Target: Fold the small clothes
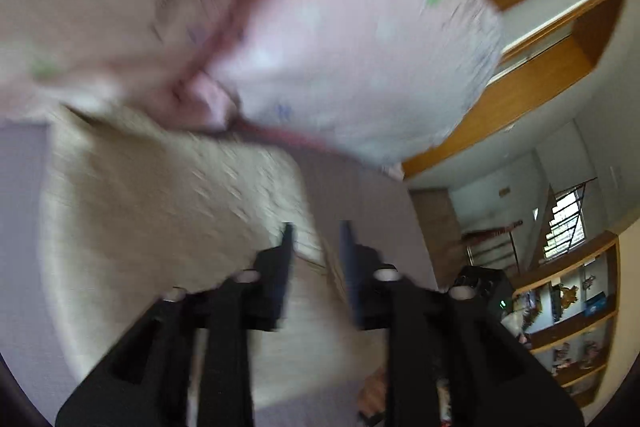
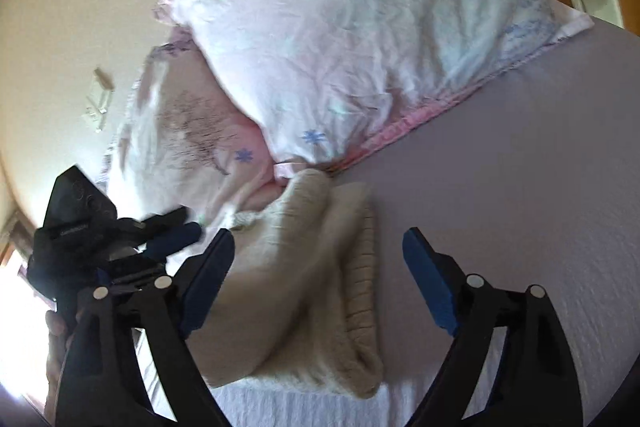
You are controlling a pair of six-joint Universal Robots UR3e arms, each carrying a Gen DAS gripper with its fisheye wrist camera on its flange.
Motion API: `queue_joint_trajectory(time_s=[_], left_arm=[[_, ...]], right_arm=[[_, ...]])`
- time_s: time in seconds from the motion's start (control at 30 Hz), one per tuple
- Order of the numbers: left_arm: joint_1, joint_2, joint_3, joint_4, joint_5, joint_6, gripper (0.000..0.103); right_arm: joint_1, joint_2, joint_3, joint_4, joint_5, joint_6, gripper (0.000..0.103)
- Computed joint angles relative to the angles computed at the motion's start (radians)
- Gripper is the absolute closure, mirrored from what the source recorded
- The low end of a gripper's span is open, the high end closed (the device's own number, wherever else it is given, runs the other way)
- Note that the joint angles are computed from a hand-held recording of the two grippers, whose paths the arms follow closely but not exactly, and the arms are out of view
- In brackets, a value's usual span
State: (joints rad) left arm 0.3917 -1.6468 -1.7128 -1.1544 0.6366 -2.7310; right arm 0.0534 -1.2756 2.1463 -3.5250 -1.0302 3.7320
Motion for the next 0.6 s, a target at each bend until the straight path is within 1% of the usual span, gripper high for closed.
queue_joint_trajectory(time_s=[0.03,0.07,0.1,0.13,0.17,0.2,0.23,0.27,0.33,0.37,0.4,0.43,0.47,0.5,0.53,0.6], left_arm=[[0.041,0.041,-0.022,-0.001,0.006,0.029,0.042],[0.07,0.086,-0.051,0.032,0.037,0.039,0.036],[0.099,0.141,-0.086,0.054,0.086,0.081,0.036],[0.115,0.164,-0.096,0.055,0.114,0.124,0.036],[0.116,0.187,-0.122,0.081,0.144,0.146,0.036],[0.128,0.219,-0.156,0.072,0.171,0.2,0.036],[0.117,0.21,-0.168,0.091,0.183,0.218,0.036],[0.134,0.234,-0.194,0.068,0.183,0.269,0.036],[0.122,0.263,-0.291,0.164,0.211,0.289,0.036],[0.112,0.268,-0.32,0.2,0.228,0.281,0.034],[0.089,0.237,-0.34,0.257,0.255,0.259,0.034],[0.065,0.198,-0.351,0.297,0.289,0.238,0.034],[0.059,0.2,-0.383,0.318,0.312,0.251,0.035],[0.043,0.201,-0.419,0.383,0.331,0.254,0.035],[0.058,0.238,-0.457,0.41,0.319,0.27,0.035],[0.163,0.321,-0.468,0.287,0.22,0.346,0.033]], right_arm=[[0.01,0.0,-0.018,0.017,0.006,0.0,0.017],[0.02,0.0,-0.035,0.036,0.016,0.003,0.017],[0.023,-0.014,-0.06,0.102,0.038,-0.01,0.018],[0.028,-0.025,-0.073,0.146,0.044,-0.027,0.022],[0.048,-0.036,-0.114,0.227,0.024,-0.059,0.026],[0.082,-0.045,-0.178,0.352,-0.034,-0.104,0.028],[0.108,-0.042,-0.226,0.426,-0.079,-0.124,0.035],[0.129,-0.027,-0.283,0.501,-0.112,-0.142,0.039],[0.16,0.032,-0.408,0.639,-0.143,-0.162,0.04],[0.176,0.066,-0.47,0.703,-0.156,-0.18,0.061],[0.206,0.125,-0.567,0.792,-0.196,-0.206,0.087],[0.227,0.161,-0.623,0.842,-0.249,-0.208,0.09],[0.234,0.194,-0.655,0.846,-0.294,-0.178,0.09],[0.226,0.203,-0.653,0.826,-0.293,-0.15,0.09],[0.207,0.199,-0.64,0.813,-0.269,-0.119,0.09],[0.2,0.148,-0.588,0.798,-0.28,-0.11,0.086]])
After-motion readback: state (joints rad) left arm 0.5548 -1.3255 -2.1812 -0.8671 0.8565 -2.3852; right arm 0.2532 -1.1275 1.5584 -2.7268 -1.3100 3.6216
